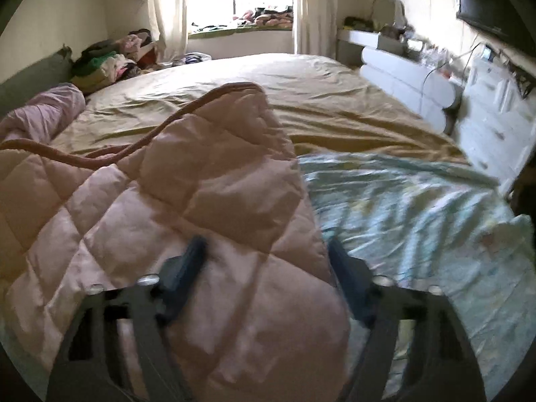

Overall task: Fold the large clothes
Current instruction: 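Grasp the folded jacket edge with both tools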

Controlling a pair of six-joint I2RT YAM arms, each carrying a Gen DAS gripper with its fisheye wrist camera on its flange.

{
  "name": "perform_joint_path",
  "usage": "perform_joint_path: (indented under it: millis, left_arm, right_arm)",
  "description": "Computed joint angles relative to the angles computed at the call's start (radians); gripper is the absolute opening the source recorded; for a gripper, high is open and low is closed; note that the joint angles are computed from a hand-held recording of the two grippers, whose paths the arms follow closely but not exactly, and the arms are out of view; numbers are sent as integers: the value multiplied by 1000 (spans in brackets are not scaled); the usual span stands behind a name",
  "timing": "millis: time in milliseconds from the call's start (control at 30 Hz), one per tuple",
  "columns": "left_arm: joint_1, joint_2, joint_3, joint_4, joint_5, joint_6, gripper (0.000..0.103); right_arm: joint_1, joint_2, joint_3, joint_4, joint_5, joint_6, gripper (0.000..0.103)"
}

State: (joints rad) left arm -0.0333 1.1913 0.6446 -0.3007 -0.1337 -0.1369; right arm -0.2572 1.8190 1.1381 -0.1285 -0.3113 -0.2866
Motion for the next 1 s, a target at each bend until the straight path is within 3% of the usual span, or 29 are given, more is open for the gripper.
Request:
perform_joint_path:
  millis: [133,200,267,300,367,433,733,867,1000]
  left_arm:
    - [-12,23,6,19,-3,-3,94]
    - [-8,28,4,30,18,-5,87]
    - [-5,30,-1,43,48,-2,65]
    - [-23,33,0,43,25,0,58]
    - [-40,28,-2,49,6,11,25]
    - [-49,1,-8,47,-3,26,15]
    - [21,-195,0,-1,67,50,10]
    - [31,-144,58,34,61,40,10]
    - [43,-27,128,73,48,25,10]
  right_arm:
    - [6,0,-23,41,2,-2,41]
    - [2,-11,-43,64,-9,-6,32]
    - [-3,-32,-67,79,-22,-13,22]
    - [-4,-45,-78,86,-23,-14,21]
    - [-12,-67,-91,89,-35,-5,19]
    - [-26,-87,-94,83,-59,13,17]
    - [-110,-230,-104,62,-202,97,14]
    - [-99,-208,-42,53,-210,157,14]
    - [-63,-87,92,32,-178,263,13]
